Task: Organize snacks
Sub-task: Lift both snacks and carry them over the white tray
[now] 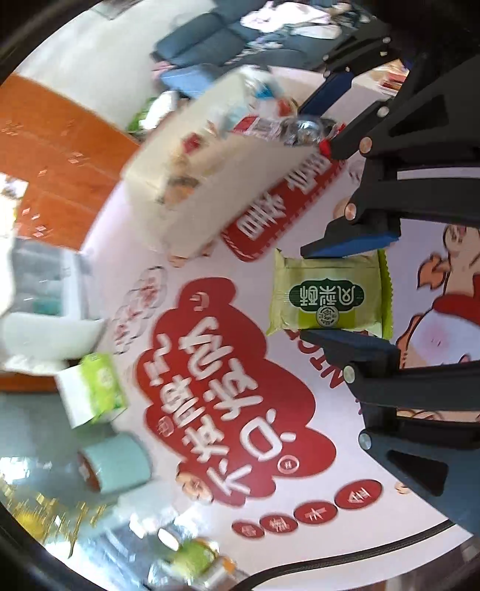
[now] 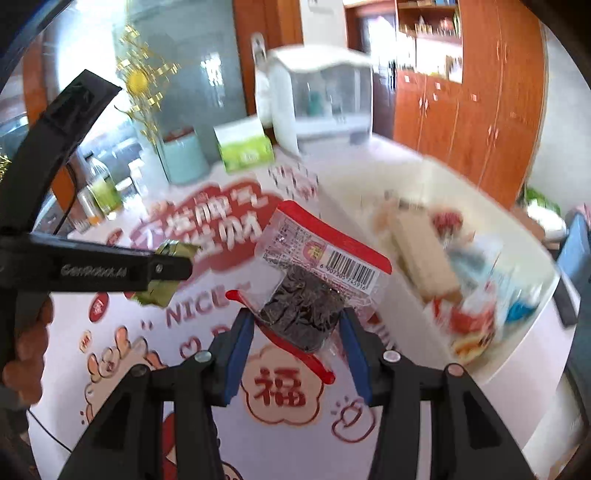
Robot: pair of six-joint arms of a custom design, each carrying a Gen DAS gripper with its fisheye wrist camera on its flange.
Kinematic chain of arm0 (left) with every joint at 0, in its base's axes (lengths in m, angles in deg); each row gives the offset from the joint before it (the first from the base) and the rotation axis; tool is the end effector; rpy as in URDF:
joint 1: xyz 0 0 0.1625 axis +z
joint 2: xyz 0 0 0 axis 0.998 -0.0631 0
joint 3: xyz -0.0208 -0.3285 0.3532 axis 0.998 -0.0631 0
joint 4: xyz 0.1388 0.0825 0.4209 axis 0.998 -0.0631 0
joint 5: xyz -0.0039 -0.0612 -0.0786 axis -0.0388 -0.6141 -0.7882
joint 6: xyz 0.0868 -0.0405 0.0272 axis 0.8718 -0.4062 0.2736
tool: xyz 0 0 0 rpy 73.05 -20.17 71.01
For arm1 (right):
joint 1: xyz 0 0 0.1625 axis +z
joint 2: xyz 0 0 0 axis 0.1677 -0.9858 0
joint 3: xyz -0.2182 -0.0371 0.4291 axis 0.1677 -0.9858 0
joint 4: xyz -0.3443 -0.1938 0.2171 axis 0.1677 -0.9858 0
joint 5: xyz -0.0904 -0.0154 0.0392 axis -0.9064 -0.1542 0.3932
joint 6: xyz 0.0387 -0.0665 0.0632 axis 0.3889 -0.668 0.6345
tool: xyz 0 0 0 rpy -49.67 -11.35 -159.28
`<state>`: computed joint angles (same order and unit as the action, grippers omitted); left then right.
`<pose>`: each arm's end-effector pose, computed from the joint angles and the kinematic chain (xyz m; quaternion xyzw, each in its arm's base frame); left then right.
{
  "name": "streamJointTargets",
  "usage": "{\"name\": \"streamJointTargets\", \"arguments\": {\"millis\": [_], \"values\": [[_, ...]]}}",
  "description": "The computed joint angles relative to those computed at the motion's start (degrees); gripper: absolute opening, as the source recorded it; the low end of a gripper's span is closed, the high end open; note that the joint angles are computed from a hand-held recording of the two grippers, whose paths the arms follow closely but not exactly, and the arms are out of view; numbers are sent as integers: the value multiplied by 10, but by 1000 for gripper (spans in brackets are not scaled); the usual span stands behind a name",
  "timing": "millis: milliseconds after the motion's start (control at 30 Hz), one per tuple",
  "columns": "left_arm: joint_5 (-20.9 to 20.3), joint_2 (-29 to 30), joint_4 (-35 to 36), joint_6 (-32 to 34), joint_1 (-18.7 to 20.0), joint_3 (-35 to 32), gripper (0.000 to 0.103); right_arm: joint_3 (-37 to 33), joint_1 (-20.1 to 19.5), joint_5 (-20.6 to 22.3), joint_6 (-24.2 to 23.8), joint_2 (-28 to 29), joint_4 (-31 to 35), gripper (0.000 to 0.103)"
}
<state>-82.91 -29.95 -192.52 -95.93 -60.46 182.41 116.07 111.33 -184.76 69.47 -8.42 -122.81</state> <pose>-0.3356 -0.3724 0.1998 0.2283 0.9251 -0.1644 0.2550 0.2369 -0.2861 0.2119 0.1263 -0.8545 0.3810 0.3296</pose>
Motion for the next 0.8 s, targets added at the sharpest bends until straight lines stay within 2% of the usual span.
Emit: {"name": "streamJointTargets", "arguments": {"millis": [100,233,333,467,567,667,800], "values": [[18,-14,-8,-28,-31,-10,35,-11,18,-7,-41,-16,-31,48],[48,-18,-7,-69,-72,-30,35,-22,32,-8,-77,-53,-40,48],[72,-9,-14,-94,-98,-47,35,-29,31,7,-92,-86,-25,48],[103,29,-12,-129,-126,-80,35,-31,4,53,-131,-143,-6,48],[119,75,-5,-159,-136,-111,35,-26,-38,109,-168,-198,22,48],[116,130,-3,-193,-133,-145,35,-24,-99,182,-211,-267,81,48],[114,213,7,-233,-121,-199,35,-36,-203,285,-289,-365,177,48]]}}
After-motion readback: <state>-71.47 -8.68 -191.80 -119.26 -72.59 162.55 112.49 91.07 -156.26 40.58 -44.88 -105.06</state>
